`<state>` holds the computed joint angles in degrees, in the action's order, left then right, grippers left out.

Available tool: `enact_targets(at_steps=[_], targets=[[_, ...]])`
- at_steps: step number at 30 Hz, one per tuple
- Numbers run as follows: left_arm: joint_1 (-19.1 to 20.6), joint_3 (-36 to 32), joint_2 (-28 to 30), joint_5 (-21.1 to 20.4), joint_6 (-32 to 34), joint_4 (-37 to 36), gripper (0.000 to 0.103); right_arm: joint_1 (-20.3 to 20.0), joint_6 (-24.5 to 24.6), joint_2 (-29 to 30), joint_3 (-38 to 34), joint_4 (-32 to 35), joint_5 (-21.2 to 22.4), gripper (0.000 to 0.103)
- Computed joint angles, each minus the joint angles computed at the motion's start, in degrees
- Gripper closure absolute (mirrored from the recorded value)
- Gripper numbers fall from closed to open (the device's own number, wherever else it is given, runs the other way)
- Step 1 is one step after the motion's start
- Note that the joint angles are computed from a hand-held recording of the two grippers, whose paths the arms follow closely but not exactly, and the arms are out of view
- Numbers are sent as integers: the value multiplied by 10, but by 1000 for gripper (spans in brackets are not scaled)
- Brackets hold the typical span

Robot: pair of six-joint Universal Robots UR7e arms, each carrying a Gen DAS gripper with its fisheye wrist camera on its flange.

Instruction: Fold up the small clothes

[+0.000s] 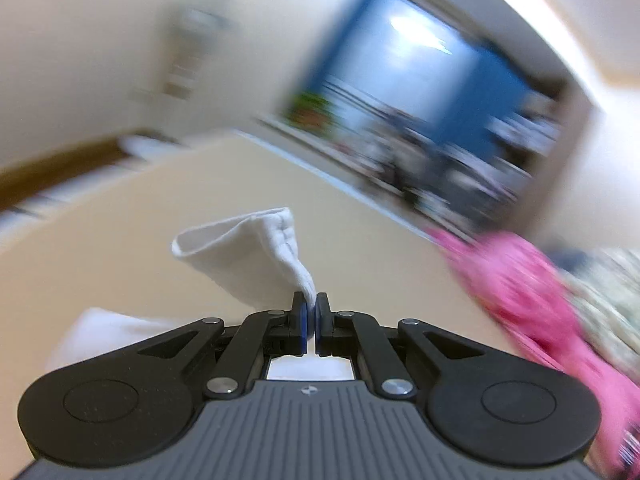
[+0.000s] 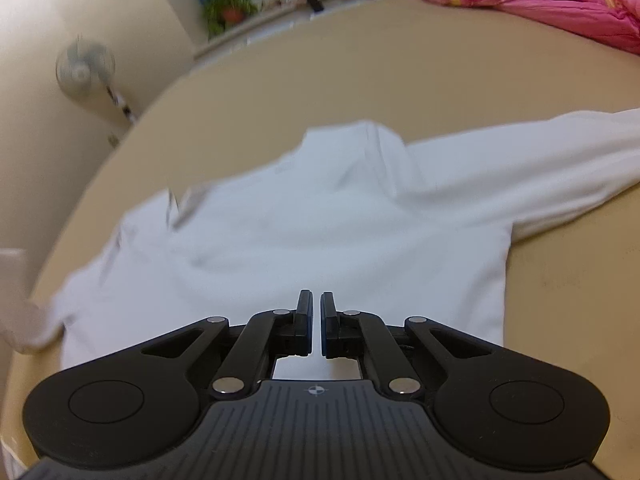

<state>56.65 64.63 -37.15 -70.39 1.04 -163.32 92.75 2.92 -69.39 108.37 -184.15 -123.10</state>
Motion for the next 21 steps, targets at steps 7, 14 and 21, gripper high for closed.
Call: enact_targets(at_steps=[7, 14, 21], targets=[[-44, 20, 16, -183, 15, 163, 83, -21, 37, -22, 1, 2, 50, 78], [-32, 126, -95, -30, 115, 148, 79, -35, 67, -27, -7, 60, 88, 78], [23, 167, -143, 60, 88, 106, 79, -37, 50, 22, -42, 100, 90, 78]])
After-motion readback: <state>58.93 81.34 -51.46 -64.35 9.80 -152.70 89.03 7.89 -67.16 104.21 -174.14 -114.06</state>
